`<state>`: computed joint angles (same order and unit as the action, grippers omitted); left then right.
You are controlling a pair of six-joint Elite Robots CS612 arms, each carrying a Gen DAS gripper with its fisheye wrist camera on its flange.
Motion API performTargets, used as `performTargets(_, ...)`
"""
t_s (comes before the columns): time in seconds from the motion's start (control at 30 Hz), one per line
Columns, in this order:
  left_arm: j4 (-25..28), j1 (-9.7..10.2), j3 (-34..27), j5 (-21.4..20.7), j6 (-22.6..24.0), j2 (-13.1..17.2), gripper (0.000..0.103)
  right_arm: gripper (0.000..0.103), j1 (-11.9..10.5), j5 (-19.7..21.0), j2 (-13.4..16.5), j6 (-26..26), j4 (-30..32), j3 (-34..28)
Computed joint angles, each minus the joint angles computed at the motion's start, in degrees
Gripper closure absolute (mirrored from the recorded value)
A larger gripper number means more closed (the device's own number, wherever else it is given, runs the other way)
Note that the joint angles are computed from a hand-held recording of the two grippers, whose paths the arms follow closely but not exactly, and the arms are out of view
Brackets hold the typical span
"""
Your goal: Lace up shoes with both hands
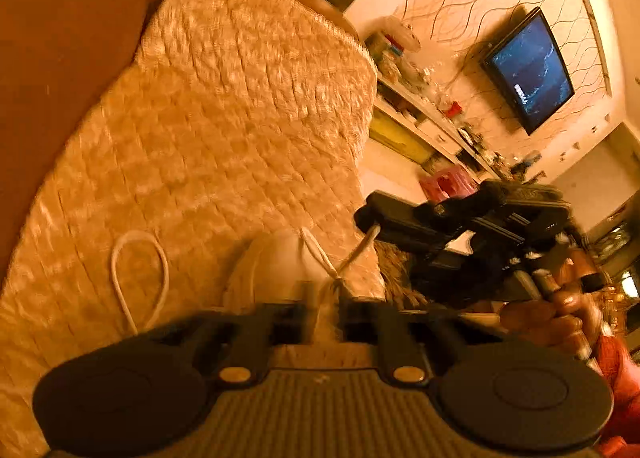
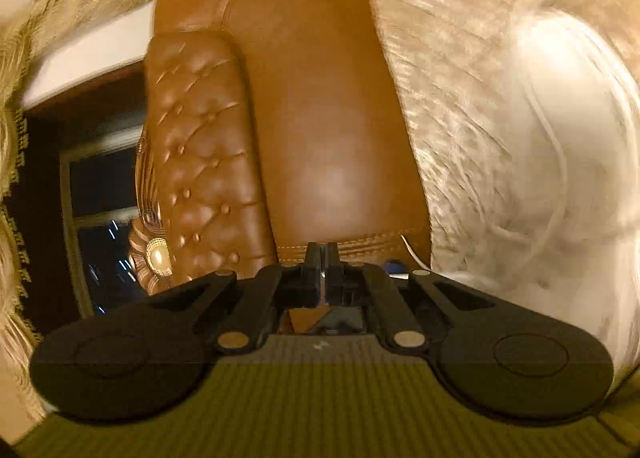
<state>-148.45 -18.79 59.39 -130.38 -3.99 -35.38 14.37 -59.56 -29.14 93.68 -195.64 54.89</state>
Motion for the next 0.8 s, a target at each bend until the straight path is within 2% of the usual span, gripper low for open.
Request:
performTargets(0.13, -7.3, -1.22, 2.4, 6.5, 0.9, -1.9, 0.102, 0.096, -0.4, 0.1, -1.4, -7.1, 3.1, -0.6)
performTargets(0.17, -8.6, -1.3, 2.5, 7.3, -0.2, -2.0, 0.102, 0.096, -0.4, -0.3, -2.1, -10.3, 4.8, -0.3)
performTargets(0.2, -9.9, -1.36, 2.6, 8.0, -1.3, -2.2, 0.102, 0.092, -0.5, -1.0, -3.1, -15.1, 7.7, 0.2)
performTargets(0.23, -11.5, -1.27, 2.7, 8.0, -2.6, -2.1, 0.102, 0.076, -0.6, -2.0, -4.3, -20.5, 10.7, 0.9)
performTargets(0.3, -13.3, -1.04, 2.2, 7.2, -4.5, -1.9, 0.102, 0.055, -0.5, -5.0, -7.0, -31.9, 18.3, 2.6)
performTargets(0.47, -15.7, -0.68, 1.2, 6.7, -7.6, -1.7, 0.102, 0.055, 0.9, -3.8, -7.7, -60.8, 42.7, -1.9)
performTargets(0.5, -16.2, -0.56, 1.1, 6.3, -8.5, -1.7, 0.102, 0.055, 1.3, -5.1, -7.5, -63.9, 45.4, -2.9)
performTargets(0.57, -16.7, -0.46, 0.7, 6.7, -9.3, -1.8, 0.102, 0.057, 2.2, -9.0, -6.8, -65.6, 46.0, -4.1)
performTargets(0.6, -16.8, -0.41, 0.6, 7.0, -9.4, -1.9, 0.102, 0.092, 2.5, -10.7, -6.5, -65.9, 47.2, -4.9)
performTargets(0.63, -16.8, -0.24, 0.5, 6.4, -9.2, -1.9, 0.102, 0.098, 2.6, -11.4, -6.3, -65.3, 47.3, -5.3)
performTargets(0.7, -16.7, 0.11, 0.1, 5.2, -8.7, -1.8, 0.101, 0.099, 2.5, -11.8, -6.3, -62.6, 44.6, -5.0)
performTargets(0.8, -9.6, 0.31, -0.2, 2.8, -2.2, -2.3, 0.09, 0.099, 1.0, -10.5, -7.6, -49.7, 31.9, -1.0)
